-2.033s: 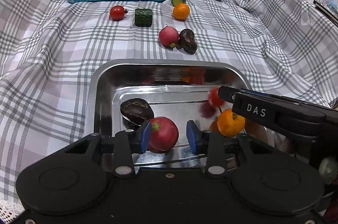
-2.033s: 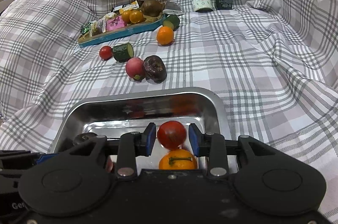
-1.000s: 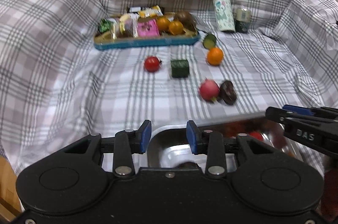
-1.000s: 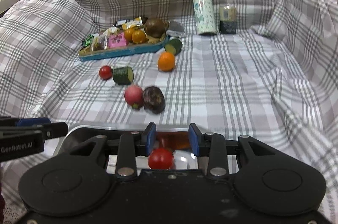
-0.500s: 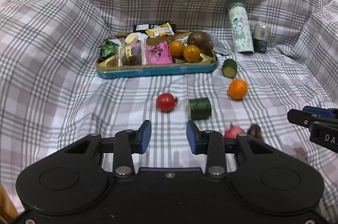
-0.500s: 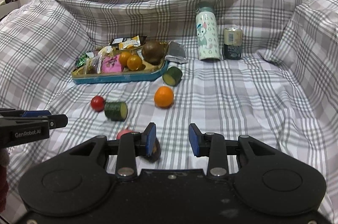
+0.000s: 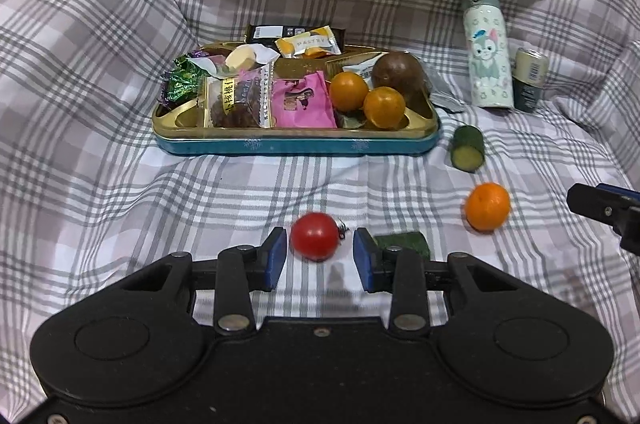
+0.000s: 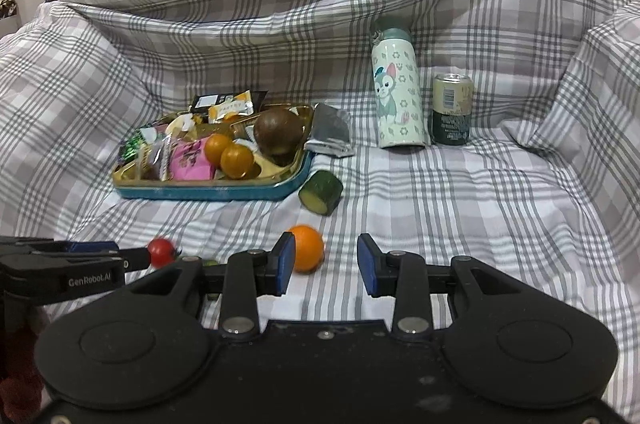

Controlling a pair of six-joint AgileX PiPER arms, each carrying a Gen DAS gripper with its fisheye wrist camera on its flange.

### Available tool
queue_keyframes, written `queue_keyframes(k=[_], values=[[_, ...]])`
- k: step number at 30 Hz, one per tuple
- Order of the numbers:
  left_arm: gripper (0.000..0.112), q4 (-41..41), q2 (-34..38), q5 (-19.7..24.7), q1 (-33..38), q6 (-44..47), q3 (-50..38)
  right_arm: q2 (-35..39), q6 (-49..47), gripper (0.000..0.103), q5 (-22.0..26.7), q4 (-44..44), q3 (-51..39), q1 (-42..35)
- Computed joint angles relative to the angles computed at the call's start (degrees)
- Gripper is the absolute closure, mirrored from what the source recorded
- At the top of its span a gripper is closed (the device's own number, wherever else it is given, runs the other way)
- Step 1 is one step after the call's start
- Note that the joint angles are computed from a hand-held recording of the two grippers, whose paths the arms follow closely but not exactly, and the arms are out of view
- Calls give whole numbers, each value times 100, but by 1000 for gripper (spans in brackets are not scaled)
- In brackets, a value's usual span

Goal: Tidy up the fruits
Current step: 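Move the left tool to the cherry tomato while the right tool approaches the cucumber piece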

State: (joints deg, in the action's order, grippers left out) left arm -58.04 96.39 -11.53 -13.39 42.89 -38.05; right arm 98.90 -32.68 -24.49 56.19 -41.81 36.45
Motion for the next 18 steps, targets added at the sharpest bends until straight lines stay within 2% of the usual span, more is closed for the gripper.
queue_keyframes(k=[2,7,10,13,18], values=[[68,341,102,53,83,-363,-88,174,-29,67,121,-20,-245,-126],[67,1952,342,-4,235,-1924,-111,646,-47,67,487,-123,-895,-447],[67,2062,449,-58,259,-2041,-132,944,-138,66,635,-106,-1286,-575],[67,2668,443,-51,343,-2659,-123,1265,-234,64,797,-34,-1714,-687],[67,2808,480,-80,422,-2914,-138,1845,-1064,63,1068,857,-2528,-816]])
